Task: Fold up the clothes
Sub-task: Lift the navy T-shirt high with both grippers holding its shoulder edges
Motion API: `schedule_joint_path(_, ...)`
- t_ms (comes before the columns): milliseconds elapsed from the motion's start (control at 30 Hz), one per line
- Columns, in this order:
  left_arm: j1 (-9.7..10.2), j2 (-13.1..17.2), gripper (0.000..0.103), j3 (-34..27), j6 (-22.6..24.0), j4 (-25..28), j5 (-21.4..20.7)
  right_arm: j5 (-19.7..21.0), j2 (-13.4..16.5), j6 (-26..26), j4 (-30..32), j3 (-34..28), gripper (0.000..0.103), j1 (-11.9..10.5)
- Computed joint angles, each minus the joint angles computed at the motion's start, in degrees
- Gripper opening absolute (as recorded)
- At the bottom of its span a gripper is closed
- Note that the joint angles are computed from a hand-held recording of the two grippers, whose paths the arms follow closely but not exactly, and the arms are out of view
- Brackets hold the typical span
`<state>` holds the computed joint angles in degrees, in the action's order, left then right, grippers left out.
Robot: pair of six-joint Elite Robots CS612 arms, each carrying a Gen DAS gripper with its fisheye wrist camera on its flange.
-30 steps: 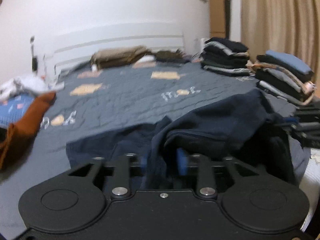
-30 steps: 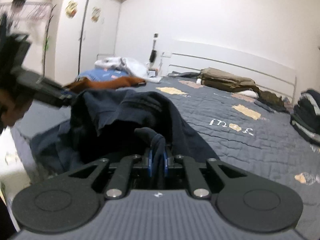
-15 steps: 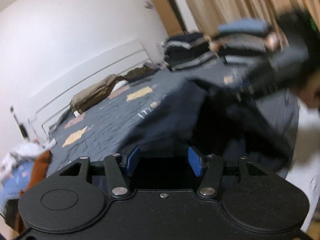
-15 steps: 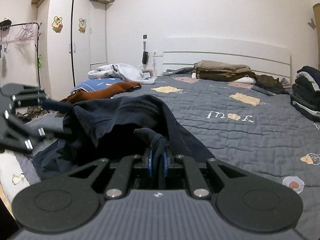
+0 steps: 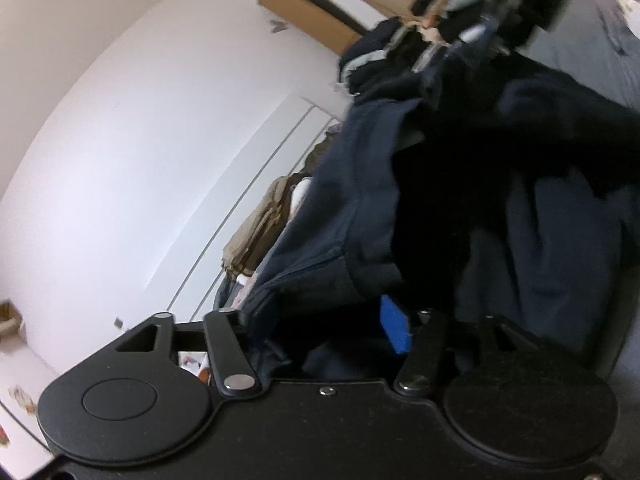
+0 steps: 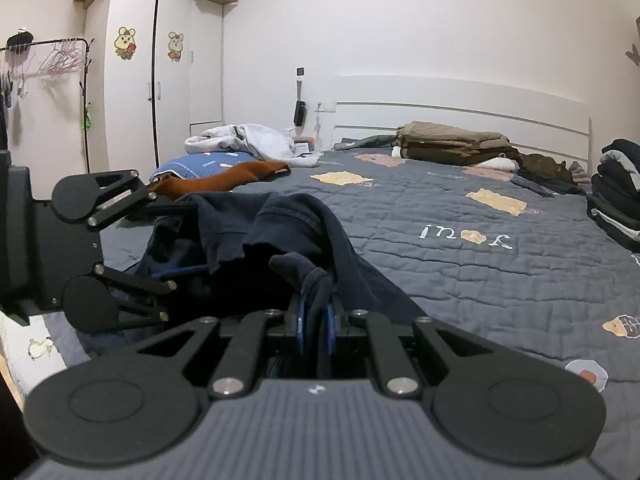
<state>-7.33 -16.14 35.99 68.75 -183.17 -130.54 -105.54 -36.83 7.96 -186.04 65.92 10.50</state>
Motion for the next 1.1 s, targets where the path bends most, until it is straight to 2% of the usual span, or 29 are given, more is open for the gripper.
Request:
schedule_joint_path(100,-0.23,0.6,0.065,0.1,3.7,-2.0,-0.3,0.7,-0.2,-0.4,0.2,0.4,0.010,-0.1)
schedule_joint_path(233,-0.43,3.4,0.065,-4.2,-0.2,-7.4,-0.8,1.2,-0.5,-1.8,0.5,0.8,0.010,0.0)
schedule_joint_path(300,-0.44,3.8,0.063,-5.1,-1.1,-7.1,-1.1,1.5,-0.6,-1.8,0.5,1.0,0.010,0.0)
schedule_joint_path(367,-0.49,3.5,0.040,-4.6,0.9,-5.1,-1.1,1.9,-0.7,-1.7,0.6,1.2,0.010,-0.1)
schedule_joint_path(400,-0.54,2.8,0.017,-3.7,1.9,-3.0,-0.8,1.9,-0.7,-1.7,0.6,1.2,0.010,0.0)
schedule_joint_path(433,-0.56,1.8,0.014,-2.4,1.7,-1.0,-0.7,1.9,-0.7,-1.8,0.5,1.3,0.010,0.0)
schedule_joint_path(533,-0.38,0.8,0.010,-2.9,-4.7,3.5,-1.5,1.3,-0.9,-1.7,-0.2,1.5,0.010,0.0)
schedule_joint_path(600,0.08,1.0,0.010,-4.9,-10.7,5.2,-2.9,0.7,-1.1,-0.4,-1.6,1.9,0.010,-0.1)
schedule_joint_path(800,1.26,3.3,0.009,-13.7,-30.9,4.6,-7.7,-2.0,-2.2,3.5,-7.3,2.8,0.009,-0.4)
schedule_joint_path(867,1.62,4.2,0.009,-17.2,-34.2,5.7,-9.4,-2.0,-2.8,4.7,-8.6,3.1,0.008,-0.7)
schedule_joint_path(1000,2.35,2.3,0.009,-15.9,-36.7,3.3,-11.3,-1.8,-3.8,3.7,-10.1,3.3,0.008,-0.9)
schedule_joint_path(1100,2.91,2.7,0.008,-18.8,-40.4,2.2,-12.3,-1.1,-4.5,3.3,-11.4,3.3,0.008,-1.0)
